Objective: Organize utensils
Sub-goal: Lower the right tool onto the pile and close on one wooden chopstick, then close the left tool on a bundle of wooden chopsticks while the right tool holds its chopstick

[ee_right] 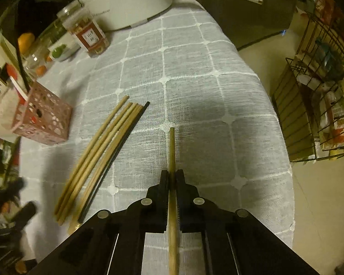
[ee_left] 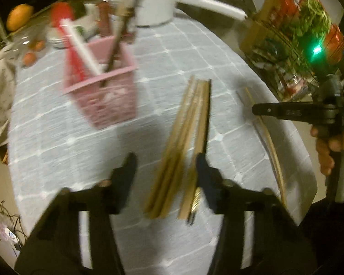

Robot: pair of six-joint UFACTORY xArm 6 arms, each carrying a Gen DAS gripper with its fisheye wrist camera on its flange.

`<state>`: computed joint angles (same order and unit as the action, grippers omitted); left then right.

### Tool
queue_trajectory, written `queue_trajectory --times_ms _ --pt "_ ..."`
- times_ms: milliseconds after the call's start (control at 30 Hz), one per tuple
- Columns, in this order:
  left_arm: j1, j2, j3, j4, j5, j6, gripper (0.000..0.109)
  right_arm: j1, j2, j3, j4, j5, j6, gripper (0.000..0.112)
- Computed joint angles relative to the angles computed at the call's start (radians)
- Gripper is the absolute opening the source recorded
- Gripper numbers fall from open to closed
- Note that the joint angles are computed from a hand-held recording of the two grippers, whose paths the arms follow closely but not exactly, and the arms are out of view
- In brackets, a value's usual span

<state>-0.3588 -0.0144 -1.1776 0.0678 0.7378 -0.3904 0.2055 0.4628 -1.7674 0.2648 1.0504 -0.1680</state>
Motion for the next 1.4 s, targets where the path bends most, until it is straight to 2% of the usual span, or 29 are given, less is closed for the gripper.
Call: queue_trajectory --times_ms 67,133,267,467,700,900,1000,1133,1233,1400 --pt "-0.005 0.08 -0.083 -0.008 0.03 0.009 0.028 -0.011 -0.013 0.008 0.022 0.0 -0.013 0.006" --pt "-0.01 0.16 -0.166 0.011 0.051 0.005 0.023 -0.02 -0.018 0.006 0.038 0.003 -0.031 0.006" --pt "-0.012 0.271 -0.278 0.005 0.053 0.006 0.02 -0.04 -0.016 -0.006 0.066 0.017 -0.061 0.006" --pt "-0.023 0.385 -0.419 0.047 0.104 -0.035 0.016 -0.06 -0.01 -0.015 0.084 0.033 -0.094 0.006" --pt "-0.028 0.441 -0.493 0.112 0.146 -0.091 0.015 -0.064 -0.01 -0.021 0.099 0.046 -0.117 0.006" --pt "-0.013 0.432 -0.48 0.094 0.108 -0.114 0.013 -0.063 -0.009 -0.023 0.1 0.049 -0.114 0.006" --pt "-0.005 0.442 -0.493 0.06 0.129 -0.091 0.013 -0.064 -0.005 -0.026 0.1 0.052 -0.112 0.006" --pt "-0.002 0.431 -0.472 0.066 0.106 -0.109 0.013 -0.064 0.0 -0.033 0.102 0.059 -0.11 0.006" --pt "-0.005 0.406 -0.441 0.117 0.067 -0.149 0.013 -0.065 0.002 -0.035 0.102 0.061 -0.112 0.006" --pt "-0.007 0.43 -0.486 0.116 0.134 -0.138 0.013 -0.065 0.008 -0.04 0.099 0.064 -0.11 0.006"
